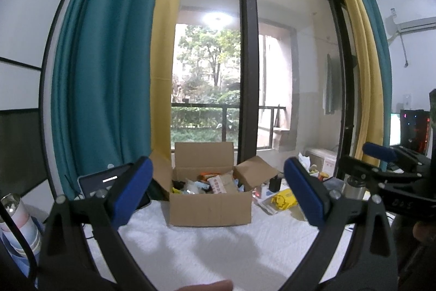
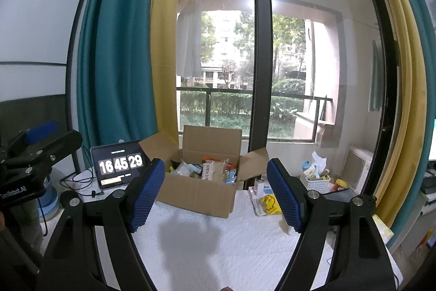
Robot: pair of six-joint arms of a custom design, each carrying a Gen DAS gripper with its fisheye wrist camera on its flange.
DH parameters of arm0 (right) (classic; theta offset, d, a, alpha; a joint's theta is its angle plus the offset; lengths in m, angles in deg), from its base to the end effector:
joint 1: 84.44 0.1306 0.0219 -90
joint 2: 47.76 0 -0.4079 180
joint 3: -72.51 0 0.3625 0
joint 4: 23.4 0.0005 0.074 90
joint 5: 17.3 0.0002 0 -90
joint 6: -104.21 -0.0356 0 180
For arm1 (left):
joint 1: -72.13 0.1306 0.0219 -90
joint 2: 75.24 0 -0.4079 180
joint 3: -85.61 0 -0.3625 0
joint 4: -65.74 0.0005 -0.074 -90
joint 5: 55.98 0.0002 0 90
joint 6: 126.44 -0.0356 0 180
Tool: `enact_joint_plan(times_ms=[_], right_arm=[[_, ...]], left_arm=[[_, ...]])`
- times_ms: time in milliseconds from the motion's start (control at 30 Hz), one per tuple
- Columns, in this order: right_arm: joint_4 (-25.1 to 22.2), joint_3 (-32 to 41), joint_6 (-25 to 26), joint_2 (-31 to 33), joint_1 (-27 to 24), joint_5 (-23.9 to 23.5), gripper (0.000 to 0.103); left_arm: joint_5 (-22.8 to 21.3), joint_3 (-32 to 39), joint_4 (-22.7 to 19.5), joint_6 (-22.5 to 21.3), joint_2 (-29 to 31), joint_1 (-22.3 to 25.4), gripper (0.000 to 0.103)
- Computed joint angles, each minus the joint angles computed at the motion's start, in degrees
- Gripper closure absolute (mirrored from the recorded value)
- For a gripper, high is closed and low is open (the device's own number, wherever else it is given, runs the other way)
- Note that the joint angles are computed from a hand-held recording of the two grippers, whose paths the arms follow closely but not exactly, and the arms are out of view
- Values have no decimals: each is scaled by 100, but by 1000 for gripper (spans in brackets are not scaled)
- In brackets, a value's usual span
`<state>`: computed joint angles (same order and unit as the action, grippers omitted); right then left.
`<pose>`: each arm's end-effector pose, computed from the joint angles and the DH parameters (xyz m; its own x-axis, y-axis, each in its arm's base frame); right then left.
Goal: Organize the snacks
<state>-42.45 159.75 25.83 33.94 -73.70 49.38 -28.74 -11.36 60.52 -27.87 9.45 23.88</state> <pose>0.4175 0.0930 0.5441 -0.1142 -0.2099 -0.9710 -0.5843 0.8047 -0.1053 0.3136 -0.3046 0.5152 -0.0422 -0.0552 -0.9976 -0.2554 0.9659 -0.0426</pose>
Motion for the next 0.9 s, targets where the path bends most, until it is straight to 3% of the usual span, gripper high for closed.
enact_joint_plan(times_ms=[900], right_arm=[[33,69,128,88,-82,-46,23]], left_arm=[[-122,48,-84,231,66,5,5]])
